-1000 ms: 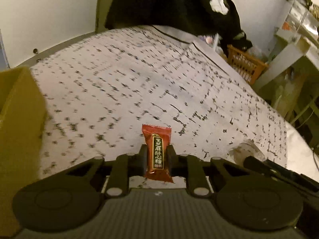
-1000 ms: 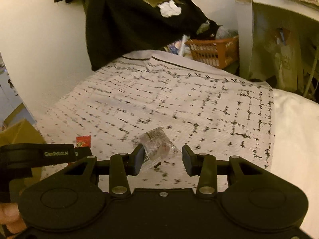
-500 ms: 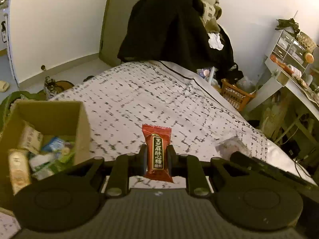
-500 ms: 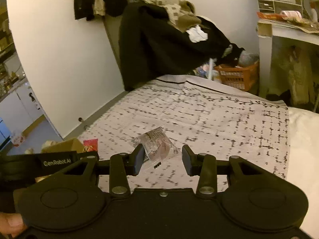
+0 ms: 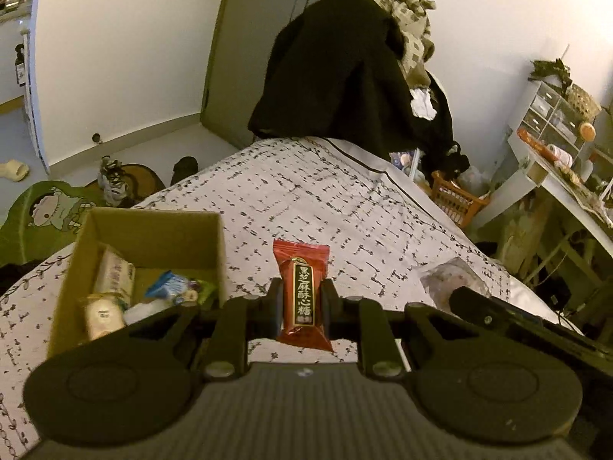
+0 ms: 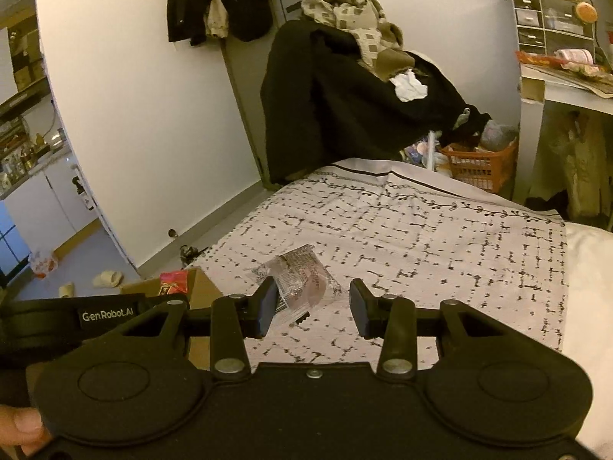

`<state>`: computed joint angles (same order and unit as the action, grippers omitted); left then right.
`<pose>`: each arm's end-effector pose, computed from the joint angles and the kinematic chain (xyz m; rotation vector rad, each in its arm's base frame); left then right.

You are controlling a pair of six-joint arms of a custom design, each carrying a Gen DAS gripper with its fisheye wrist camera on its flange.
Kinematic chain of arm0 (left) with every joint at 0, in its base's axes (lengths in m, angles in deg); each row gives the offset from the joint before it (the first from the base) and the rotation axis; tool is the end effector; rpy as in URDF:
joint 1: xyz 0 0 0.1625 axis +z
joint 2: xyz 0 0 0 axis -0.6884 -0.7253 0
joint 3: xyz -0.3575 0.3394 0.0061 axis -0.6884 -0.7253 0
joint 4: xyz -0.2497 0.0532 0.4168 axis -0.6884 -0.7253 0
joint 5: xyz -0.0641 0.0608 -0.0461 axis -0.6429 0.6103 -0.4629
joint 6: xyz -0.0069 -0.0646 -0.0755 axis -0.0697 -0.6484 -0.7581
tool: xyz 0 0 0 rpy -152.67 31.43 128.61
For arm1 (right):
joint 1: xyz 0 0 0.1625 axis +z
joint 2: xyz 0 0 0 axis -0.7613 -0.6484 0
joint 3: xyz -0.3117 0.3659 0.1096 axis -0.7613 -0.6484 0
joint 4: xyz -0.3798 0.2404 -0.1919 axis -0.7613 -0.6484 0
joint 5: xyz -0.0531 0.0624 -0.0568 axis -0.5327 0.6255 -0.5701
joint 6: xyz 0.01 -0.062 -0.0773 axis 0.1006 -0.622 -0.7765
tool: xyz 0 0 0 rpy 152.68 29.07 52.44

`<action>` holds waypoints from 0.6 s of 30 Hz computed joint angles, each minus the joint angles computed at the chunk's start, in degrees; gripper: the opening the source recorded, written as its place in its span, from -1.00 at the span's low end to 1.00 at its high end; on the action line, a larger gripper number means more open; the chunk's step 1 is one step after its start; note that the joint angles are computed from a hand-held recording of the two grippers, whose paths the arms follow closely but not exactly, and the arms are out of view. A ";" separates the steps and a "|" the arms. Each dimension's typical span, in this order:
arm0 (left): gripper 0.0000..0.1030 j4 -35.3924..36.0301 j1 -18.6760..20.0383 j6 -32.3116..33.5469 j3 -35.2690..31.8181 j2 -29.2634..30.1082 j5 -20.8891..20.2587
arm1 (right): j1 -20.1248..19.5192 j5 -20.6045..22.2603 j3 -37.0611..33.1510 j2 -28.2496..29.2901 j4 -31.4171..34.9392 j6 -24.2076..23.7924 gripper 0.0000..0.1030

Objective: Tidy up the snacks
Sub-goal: 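Carry both held packets over the cardboard box and lower them inside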

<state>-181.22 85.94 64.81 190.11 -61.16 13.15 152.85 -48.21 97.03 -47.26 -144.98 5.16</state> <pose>-0.2616 -0.5141 0.1428 0.4405 2.4930 -1.0177 0.1976 -0.4684 0.1820 0.3238 -2.2848 1.2917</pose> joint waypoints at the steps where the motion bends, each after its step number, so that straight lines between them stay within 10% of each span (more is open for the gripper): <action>1: -0.66 -0.12 0.11 0.06 0.29 -0.44 0.14 | 0.38 -0.24 -0.14 0.37 -0.14 0.03 -0.22; 18: -0.65 1.73 4.12 3.97 1.87 -8.46 1.16 | 5.05 0.65 -5.64 6.55 0.81 3.16 -0.22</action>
